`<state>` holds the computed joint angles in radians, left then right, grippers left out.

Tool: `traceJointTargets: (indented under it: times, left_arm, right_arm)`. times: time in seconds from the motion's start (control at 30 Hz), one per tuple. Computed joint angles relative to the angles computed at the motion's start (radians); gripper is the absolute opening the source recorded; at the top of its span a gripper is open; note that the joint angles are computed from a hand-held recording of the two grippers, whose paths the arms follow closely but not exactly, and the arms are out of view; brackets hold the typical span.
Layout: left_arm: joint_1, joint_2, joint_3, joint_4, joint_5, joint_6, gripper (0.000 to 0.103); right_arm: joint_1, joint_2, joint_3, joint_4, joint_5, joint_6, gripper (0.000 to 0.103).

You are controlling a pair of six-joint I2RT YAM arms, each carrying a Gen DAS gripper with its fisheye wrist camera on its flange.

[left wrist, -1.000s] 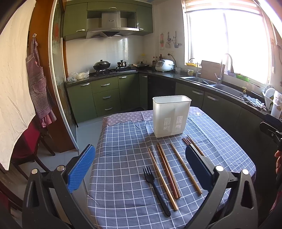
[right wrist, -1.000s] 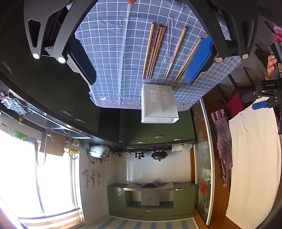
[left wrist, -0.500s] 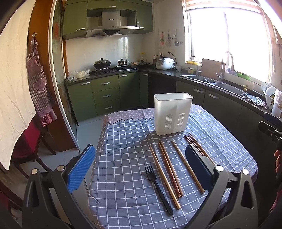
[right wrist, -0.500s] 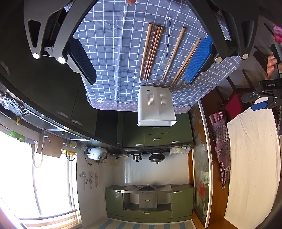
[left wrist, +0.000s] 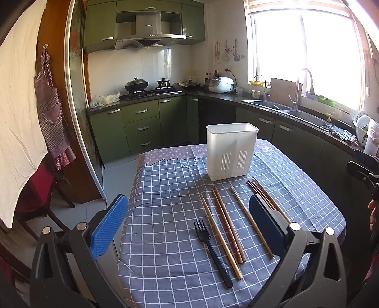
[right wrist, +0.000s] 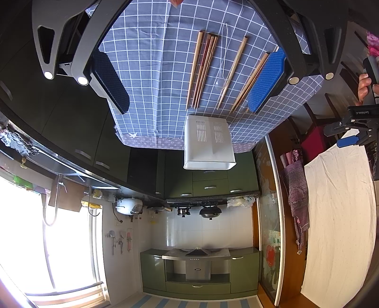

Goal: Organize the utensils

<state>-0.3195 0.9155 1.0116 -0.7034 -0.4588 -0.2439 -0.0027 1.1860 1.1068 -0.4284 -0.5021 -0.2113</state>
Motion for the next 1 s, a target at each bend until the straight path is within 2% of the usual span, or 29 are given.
traceJointTargets:
  times: [1.0]
  left_arm:
    - [0.016, 0.014, 0.004, -0.012, 0.031, 0.013, 0.097]
  right_arm:
    - [0.014, 0.014, 0.002, 0.0, 0.022, -0.004, 0.099]
